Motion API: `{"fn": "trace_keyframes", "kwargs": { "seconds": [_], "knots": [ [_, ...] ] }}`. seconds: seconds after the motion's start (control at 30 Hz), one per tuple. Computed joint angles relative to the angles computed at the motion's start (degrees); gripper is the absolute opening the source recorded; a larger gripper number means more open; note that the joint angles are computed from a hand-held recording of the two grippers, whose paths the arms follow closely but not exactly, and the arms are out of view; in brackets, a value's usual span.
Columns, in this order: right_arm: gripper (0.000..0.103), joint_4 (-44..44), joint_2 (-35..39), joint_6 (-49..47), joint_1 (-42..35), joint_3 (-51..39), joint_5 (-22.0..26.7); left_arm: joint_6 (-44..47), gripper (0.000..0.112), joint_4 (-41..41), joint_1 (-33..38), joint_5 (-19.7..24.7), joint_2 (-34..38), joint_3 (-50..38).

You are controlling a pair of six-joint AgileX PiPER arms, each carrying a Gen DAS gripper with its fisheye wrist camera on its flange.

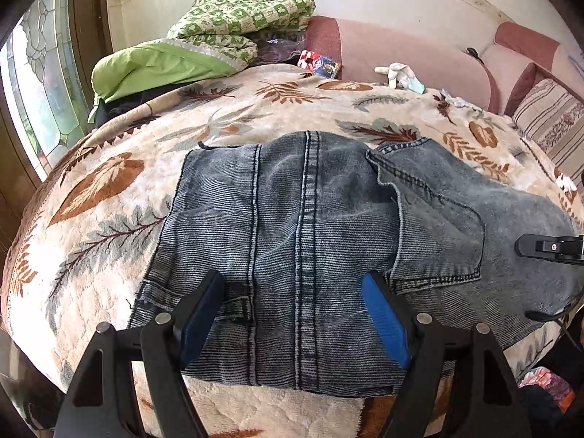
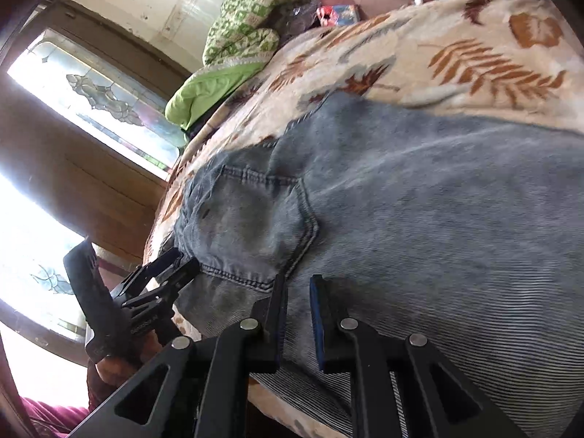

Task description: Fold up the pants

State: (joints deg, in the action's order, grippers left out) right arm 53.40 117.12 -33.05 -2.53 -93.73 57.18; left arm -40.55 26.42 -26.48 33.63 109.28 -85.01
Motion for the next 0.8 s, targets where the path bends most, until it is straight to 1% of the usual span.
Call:
{"fn": "trace_keyframes", "kwargs": {
  "seconds": [0.07,0.1,0.2,0.27,0.3,0.33,0.37,0.4,0.43,0.47,0.5,0.53,0.63,0.73,0.77,0.8],
  "knots": [
    [0.015,-0.2,-3.5,-1.0,-3.4,3.0,-1.5,-1.1,0.079,-0.3,0.3,-3.5,-1.6,1.5],
    [0.015,0.2,-5.4,-1.9,-5.6,4.9,-2.1,-2.8,0.079,1.3,0.0,-5.4,-2.6,2.5],
    [0.015,1.0,-10.2,-3.1,-13.4,9.6,-3.4,-9.0,0.079,9.9,-2.1,-11.0,-5.0,5.3],
    [0.015,0.6,-13.2,-3.3,-19.1,12.3,-3.9,-10.2,0.079,13.9,-3.9,-12.9,-5.3,5.8],
    [0.015,-0.6,-14.0,-2.3,-21.4,12.2,-4.8,-8.9,0.079,14.1,-4.7,-13.2,-5.1,5.6],
    [0.017,-2.2,-15.0,-1.3,-23.4,13.0,-6.7,-6.2,0.079,12.8,-5.4,-12.9,-4.4,4.9],
    [0.025,-5.2,-15.4,1.5,-25.0,12.4,-8.3,-4.1,0.079,11.8,-6.1,-12.1,-3.6,4.0],
    [0.046,-8.5,-15.5,4.6,-26.4,12.1,-10.0,-3.2,0.079,11.6,-6.8,-11.0,-3.0,3.2],
    [0.061,-11.9,-14.5,8.0,-27.9,10.5,-10.5,-1.5,0.079,10.6,-7.2,-10.3,-2.3,2.5],
    [0.075,-13.2,-13.8,10.1,-29.4,9.8,-11.2,-0.7,0.079,9.9,-7.4,-9.9,-2.0,2.2],
    [0.075,-12.4,-12.8,10.1,-31.3,9.1,-11.5,-0.1,0.079,9.4,-7.5,-9.7,-1.8,2.0],
    [0.075,-12.7,-11.1,11.3,-32.3,7.1,-10.8,-0.1,0.079,9.1,-7.5,-9.8,-1.7,2.3],
    [0.075,-20.9,-4.8,18.7,-32.5,-2.5,-6.3,2.3,0.079,5.4,-7.0,-9.3,-1.0,1.4],
    [0.074,-23.3,0.5,21.8,-31.6,-8.8,-2.8,4.3,0.079,2.1,-6.4,-8.8,-0.3,0.7],
    [0.071,-23.7,1.4,21.8,-31.2,-9.3,-2.4,4.6,0.079,1.7,-6.4,-8.6,-0.1,0.5],
    [0.057,-24.4,2.8,21.5,-30.6,-10.9,-1.6,4.2,0.079,2.1,-6.5,-8.4,-0.1,0.5]
  ]
}}
